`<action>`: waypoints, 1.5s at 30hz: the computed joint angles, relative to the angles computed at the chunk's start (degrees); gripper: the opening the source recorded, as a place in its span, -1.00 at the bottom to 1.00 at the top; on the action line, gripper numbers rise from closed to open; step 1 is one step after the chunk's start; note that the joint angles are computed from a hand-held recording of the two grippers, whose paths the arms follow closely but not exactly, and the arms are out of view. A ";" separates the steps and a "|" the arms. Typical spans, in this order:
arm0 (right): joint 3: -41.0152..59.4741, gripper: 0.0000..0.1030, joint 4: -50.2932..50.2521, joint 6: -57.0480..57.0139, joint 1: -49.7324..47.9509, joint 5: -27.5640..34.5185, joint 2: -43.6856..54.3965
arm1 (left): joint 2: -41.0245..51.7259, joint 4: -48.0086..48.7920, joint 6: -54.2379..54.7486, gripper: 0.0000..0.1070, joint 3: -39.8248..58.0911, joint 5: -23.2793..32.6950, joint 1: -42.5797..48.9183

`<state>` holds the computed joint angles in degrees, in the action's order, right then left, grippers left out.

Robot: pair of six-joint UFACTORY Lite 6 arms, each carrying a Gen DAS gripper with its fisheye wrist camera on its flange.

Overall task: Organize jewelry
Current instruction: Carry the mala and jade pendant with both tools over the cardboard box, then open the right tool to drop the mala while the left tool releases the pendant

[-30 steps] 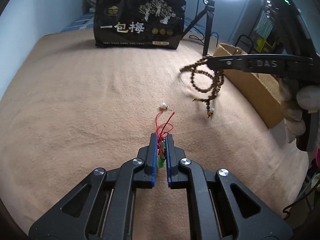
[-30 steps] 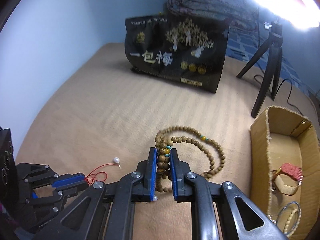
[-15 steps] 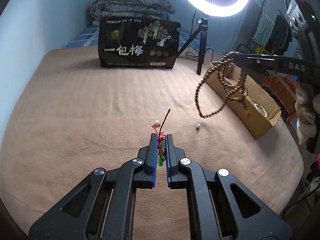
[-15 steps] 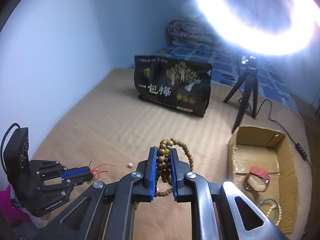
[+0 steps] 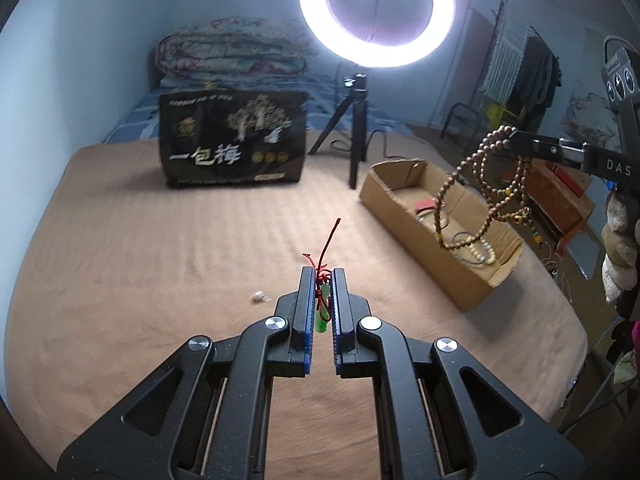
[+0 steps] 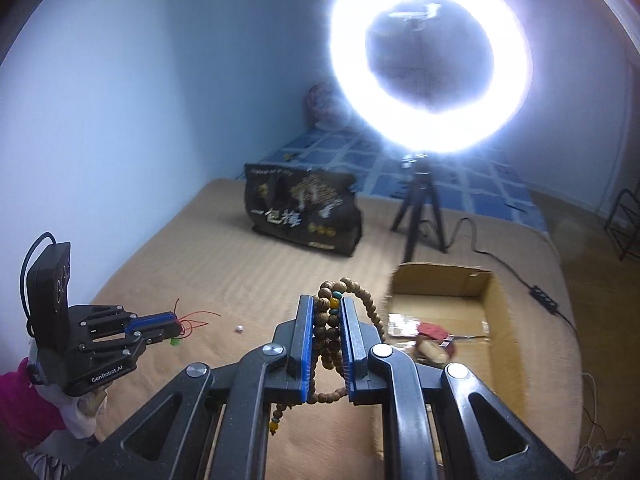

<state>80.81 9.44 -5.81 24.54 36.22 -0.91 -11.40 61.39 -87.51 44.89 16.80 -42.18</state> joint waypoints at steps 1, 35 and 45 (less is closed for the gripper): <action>-1.07 -0.80 0.98 -1.11 -1.38 0.12 -1.38 | 0.95 0.12 -0.17 -0.90 1.04 -0.14 -0.18; -24.02 -0.79 29.63 -37.93 -33.49 -0.58 -7.13 | 59.81 -37.71 39.88 -0.90 69.82 3.75 -4.90; -22.80 -0.79 32.86 -40.65 -34.67 -1.76 -2.25 | 71.39 -45.56 48.25 -0.90 85.94 10.54 -6.05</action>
<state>58.00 42.30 -46.46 -10.13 34.46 -3.16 59.99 15.84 -39.26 130.84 27.35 -48.23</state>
